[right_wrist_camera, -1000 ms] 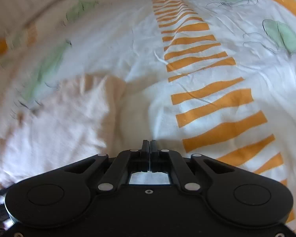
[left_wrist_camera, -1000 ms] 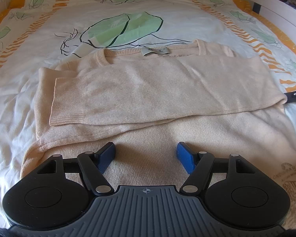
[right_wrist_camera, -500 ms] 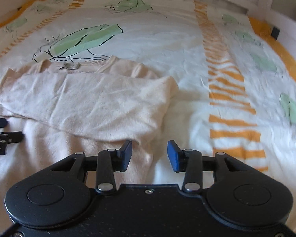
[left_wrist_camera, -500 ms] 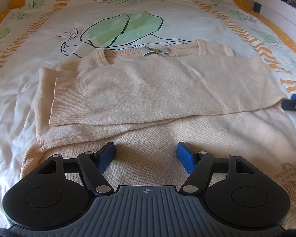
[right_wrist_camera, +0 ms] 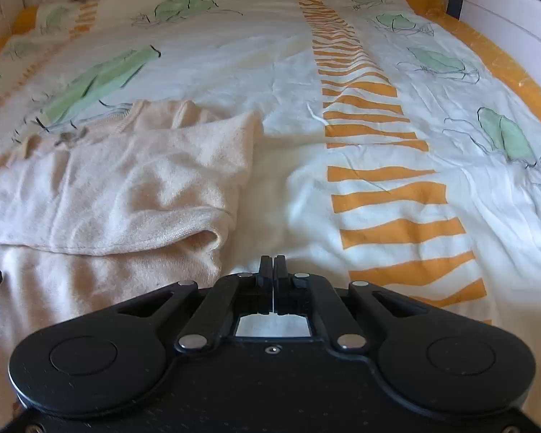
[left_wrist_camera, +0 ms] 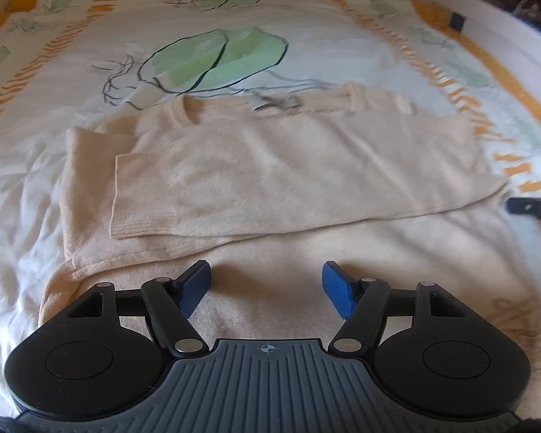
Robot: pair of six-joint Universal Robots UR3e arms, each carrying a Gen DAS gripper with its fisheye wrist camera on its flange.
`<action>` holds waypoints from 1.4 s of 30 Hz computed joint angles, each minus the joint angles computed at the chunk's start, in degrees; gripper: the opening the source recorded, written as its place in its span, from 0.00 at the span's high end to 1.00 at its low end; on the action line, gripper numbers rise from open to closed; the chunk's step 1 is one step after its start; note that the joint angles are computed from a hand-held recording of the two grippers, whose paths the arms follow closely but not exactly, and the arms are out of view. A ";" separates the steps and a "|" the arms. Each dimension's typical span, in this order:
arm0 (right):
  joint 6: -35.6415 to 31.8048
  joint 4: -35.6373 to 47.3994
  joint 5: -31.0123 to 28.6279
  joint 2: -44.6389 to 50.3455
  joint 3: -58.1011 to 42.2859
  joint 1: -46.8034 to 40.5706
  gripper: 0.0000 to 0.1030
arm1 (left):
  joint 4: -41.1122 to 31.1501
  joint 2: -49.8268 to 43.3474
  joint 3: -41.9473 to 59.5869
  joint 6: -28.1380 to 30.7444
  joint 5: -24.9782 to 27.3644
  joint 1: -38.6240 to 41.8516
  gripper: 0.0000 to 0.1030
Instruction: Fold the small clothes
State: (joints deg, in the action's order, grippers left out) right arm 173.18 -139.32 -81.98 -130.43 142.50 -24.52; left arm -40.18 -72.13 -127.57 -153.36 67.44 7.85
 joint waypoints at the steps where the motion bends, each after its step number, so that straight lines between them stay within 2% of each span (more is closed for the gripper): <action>1: -0.94 2.30 1.47 -2.66 -0.01 -1.83 0.93 | -1.00 0.83 0.34 0.55 -0.76 0.58 0.36; 2: -2.23 4.85 3.45 -5.68 -0.21 -4.01 0.85 | -0.69 1.43 0.53 0.57 -0.76 0.76 0.36; 4: -4.32 9.21 8.38 -10.50 -0.81 -8.39 0.83 | 2.90 1.09 0.89 -0.84 -0.17 0.51 0.36; 5: -5.19 11.51 11.13 -12.15 -1.46 -10.38 0.79 | 4.40 0.26 1.50 -1.90 -0.02 0.30 0.36; 6: -5.69 12.50 13.14 -12.75 -1.80 -11.54 0.62 | 5.40 -1.19 2.71 -3.16 0.33 0.01 0.36; 8: -4.04 9.28 11.86 -10.11 -2.28 -8.75 0.45 | 6.02 -5.08 5.87 -5.58 2.10 -1.18 0.36; 10: -2.79 4.41 8.34 -6.21 -2.16 -4.20 0.45 | 5.75 -8.89 8.54 -7.04 4.01 -2.46 0.36; 13: -2.69 1.80 6.45 -4.14 -1.42 -1.17 0.45 | 0.74 -14.64 12.74 -5.91 8.05 -4.60 0.33; 14: -2.15 1.18 6.73 -4.12 -1.12 -1.01 0.45 | 3.48 -14.76 11.34 -5.07 8.88 -5.33 0.32; 17: 0.24 -0.32 9.95 -5.06 -0.85 -3.12 0.46 | 4.99 -14.77 11.02 -4.85 11.46 -7.63 0.32; 19: 2.85 -3.46 9.43 -0.80 -2.50 -1.80 0.50 | 5.38 -14.94 10.83 -5.11 11.47 -7.73 0.32; 20: 3.76 -4.65 8.97 1.59 -3.39 -0.98 0.61 | 5.45 -15.04 10.83 -5.25 11.27 -7.61 0.32; 21: 4.27 -5.35 9.31 3.52 -3.96 -0.75 0.78 | 5.40 -14.82 10.64 -5.11 10.97 -7.29 0.32; 23: 4.64 -5.27 9.28 6.43 -4.24 -0.33 0.91 | 5.82 -14.51 10.09 -4.91 10.61 -6.95 0.32; 26: 5.15 -3.60 4.36 9.63 -3.17 1.39 0.93 | 6.17 -13.87 9.35 -4.14 9.54 -5.81 0.32; 28: 3.14 0.15 7.66 3.31 0.30 -3.54 0.96 | 6.35 -13.32 8.78 -3.83 8.95 -5.32 0.32; 30: -1.09 9.06 12.08 -2.57 -0.16 -9.45 0.96 | 6.49 -12.79 8.20 -3.46 8.58 -5.00 0.32; 32: -3.45 12.94 14.52 -5.54 -0.98 -13.29 0.93 | 6.60 -12.71 8.08 -3.39 8.53 -5.02 0.32; 33: -3.38 12.22 14.80 -5.84 -1.28 -13.84 0.83 | 6.64 -12.67 8.01 -3.26 8.42 -4.96 0.32; 34: -3.20 10.95 15.32 -5.69 -1.65 -14.56 0.81 | 6.74 -12.59 7.84 -3.18 8.22 -4.83 0.32; 37: -1.89 5.74 17.35 0.30 -4.28 -15.32 0.81 | 6.24 -12.45 8.47 -3.67 8.92 -5.39 0.33; 40: 0.41 -1.68 17.66 10.45 -8.25 -13.05 0.80 | 6.66 -11.21 9.42 -5.69 9.74 -7.56 0.35; 42: 1.77 -4.83 17.18 17.04 -11.45 -10.81 0.50 | 8.06 -10.04 9.42 -6.31 8.08 -9.27 0.35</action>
State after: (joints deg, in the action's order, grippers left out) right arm 174.94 -144.15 -64.79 -113.38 131.05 -35.34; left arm -32.12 -82.18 -118.15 -159.67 75.52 -1.41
